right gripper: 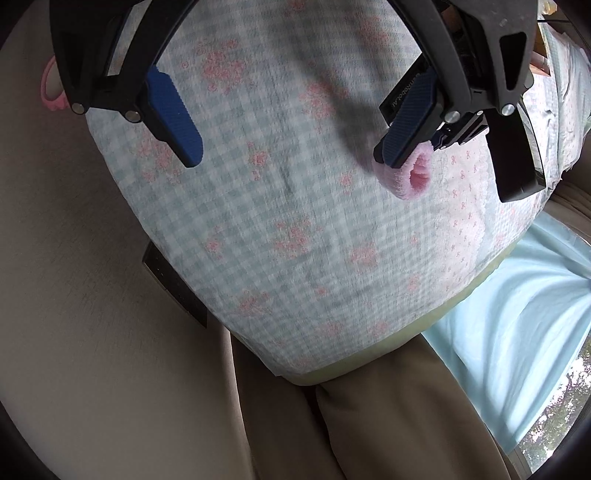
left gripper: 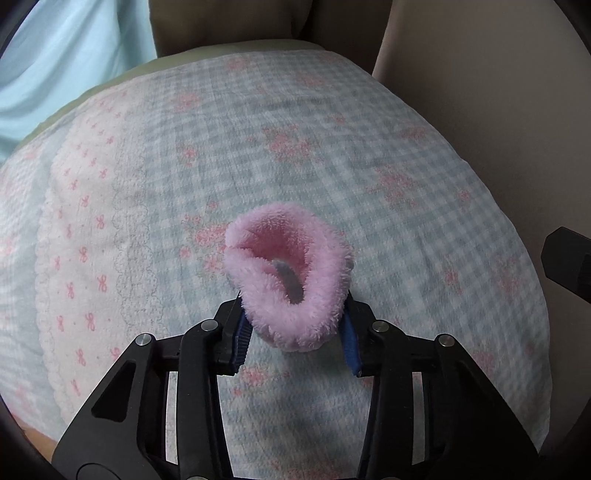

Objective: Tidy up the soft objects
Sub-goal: 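Lift and carry the pink scrunchie over the box with the left tool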

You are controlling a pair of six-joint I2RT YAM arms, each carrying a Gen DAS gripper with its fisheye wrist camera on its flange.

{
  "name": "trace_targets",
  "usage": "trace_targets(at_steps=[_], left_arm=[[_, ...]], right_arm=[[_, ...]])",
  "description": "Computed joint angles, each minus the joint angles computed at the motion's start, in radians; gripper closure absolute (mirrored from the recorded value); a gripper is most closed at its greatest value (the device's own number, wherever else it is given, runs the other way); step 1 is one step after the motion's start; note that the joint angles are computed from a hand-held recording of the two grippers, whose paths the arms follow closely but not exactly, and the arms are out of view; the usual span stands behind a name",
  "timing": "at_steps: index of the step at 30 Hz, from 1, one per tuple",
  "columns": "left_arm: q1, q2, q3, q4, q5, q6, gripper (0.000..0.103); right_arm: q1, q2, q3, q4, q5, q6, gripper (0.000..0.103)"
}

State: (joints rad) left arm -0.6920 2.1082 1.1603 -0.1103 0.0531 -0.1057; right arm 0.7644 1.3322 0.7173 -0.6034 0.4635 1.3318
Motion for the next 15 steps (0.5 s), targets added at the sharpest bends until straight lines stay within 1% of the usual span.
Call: trace_targets(at_steps=[5, 9, 12, 15], left_arm=[[0.0, -0.123, -0.047, -0.033, 0.0, 0.0, 0.066], [0.006, -0.246, -0.081, -0.095, -0.006, 0.004, 0.066], [0.012, -0.369, -0.108, -0.17, -0.008, 0.001, 0.066], [0.026, -0.504, -0.116, -0.278, 0.002, -0.018, 0.066]], right_arm=[[0.054, -0.018, 0.064, -0.093, 0.036, 0.048, 0.006], [0.127, -0.029, 0.164, -0.219, 0.085, 0.108, 0.006], [0.189, -0.023, 0.266, -0.33, 0.121, 0.152, 0.006], [0.255, -0.001, 0.388, -0.44, 0.152, 0.184, 0.006]])
